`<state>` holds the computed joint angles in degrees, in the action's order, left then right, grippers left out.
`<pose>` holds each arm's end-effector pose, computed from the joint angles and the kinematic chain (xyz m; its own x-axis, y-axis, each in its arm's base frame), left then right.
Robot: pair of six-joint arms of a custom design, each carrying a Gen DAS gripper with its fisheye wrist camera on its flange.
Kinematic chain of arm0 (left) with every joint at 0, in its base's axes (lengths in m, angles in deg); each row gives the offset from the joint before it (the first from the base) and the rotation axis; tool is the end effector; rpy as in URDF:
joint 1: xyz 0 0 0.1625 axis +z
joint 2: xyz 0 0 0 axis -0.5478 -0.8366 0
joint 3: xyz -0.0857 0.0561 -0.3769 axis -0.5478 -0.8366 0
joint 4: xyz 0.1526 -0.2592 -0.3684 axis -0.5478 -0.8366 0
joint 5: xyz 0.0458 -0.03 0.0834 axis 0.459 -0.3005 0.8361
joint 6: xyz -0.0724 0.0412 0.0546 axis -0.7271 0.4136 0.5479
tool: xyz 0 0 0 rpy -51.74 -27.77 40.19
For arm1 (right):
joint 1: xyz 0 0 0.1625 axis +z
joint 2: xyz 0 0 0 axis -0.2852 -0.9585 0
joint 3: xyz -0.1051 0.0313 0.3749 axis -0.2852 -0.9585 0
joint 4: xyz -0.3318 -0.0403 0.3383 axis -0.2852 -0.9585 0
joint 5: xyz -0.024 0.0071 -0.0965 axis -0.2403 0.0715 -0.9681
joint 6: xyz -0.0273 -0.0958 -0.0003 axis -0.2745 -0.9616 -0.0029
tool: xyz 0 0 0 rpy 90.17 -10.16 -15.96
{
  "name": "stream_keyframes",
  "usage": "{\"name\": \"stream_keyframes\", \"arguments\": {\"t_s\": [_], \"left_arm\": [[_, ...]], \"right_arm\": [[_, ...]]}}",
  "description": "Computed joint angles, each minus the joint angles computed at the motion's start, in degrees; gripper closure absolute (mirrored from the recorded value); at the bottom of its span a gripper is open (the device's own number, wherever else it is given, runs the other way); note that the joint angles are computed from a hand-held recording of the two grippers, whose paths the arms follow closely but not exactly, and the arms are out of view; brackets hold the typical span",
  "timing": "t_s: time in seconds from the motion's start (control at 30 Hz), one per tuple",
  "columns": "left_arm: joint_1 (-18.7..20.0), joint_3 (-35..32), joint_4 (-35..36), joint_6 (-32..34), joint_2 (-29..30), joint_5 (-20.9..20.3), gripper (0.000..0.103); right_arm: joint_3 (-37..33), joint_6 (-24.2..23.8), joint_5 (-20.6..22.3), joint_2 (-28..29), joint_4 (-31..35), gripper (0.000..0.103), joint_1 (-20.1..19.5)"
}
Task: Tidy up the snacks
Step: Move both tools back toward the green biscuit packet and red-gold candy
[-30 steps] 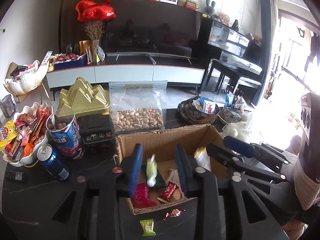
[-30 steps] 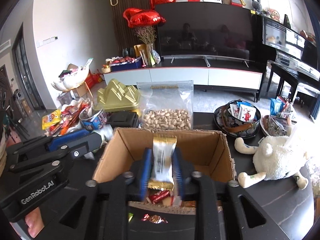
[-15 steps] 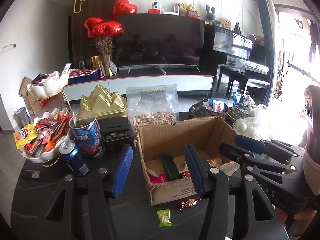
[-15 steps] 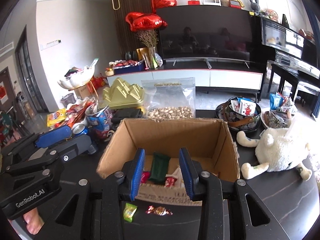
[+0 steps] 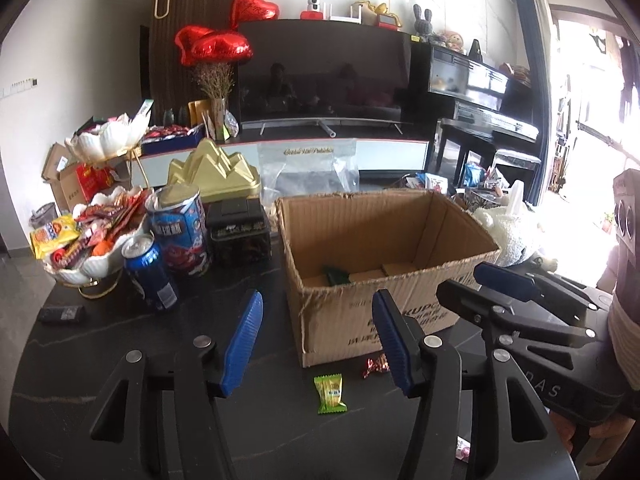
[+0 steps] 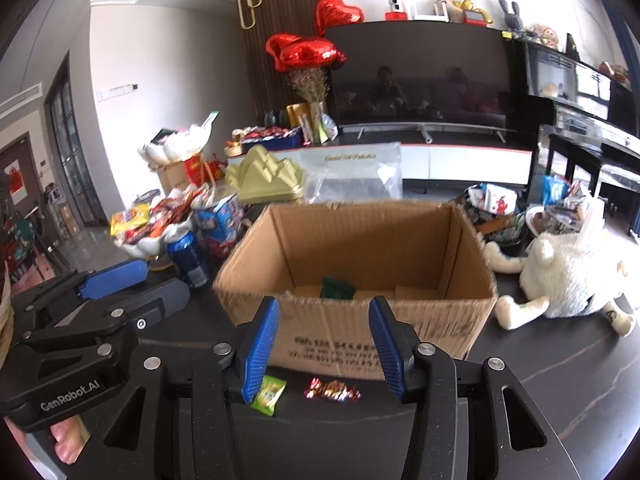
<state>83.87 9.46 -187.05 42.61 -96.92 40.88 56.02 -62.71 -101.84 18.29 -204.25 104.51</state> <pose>-0.3766 -0.7784 0.0283 -0.7189 0.2401 -0.6523 0.6462 0.5765 -0.5000 0.0840 -0.7709 0.3050 -0.7764 -0.1916 0.6004 -0.5808 0.5876 -0.5634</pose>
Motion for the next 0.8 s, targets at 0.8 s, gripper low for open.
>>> {"name": "stream_keyframes", "arguments": {"t_s": [0.8], "left_arm": [[5.1, -0.7, 10.5, -5.5, 3.6, -4.5, 0.047]], "right_arm": [[-4.2, -0.5, -5.1, 5.7, 11.8, 0.055, -3.9]]}}
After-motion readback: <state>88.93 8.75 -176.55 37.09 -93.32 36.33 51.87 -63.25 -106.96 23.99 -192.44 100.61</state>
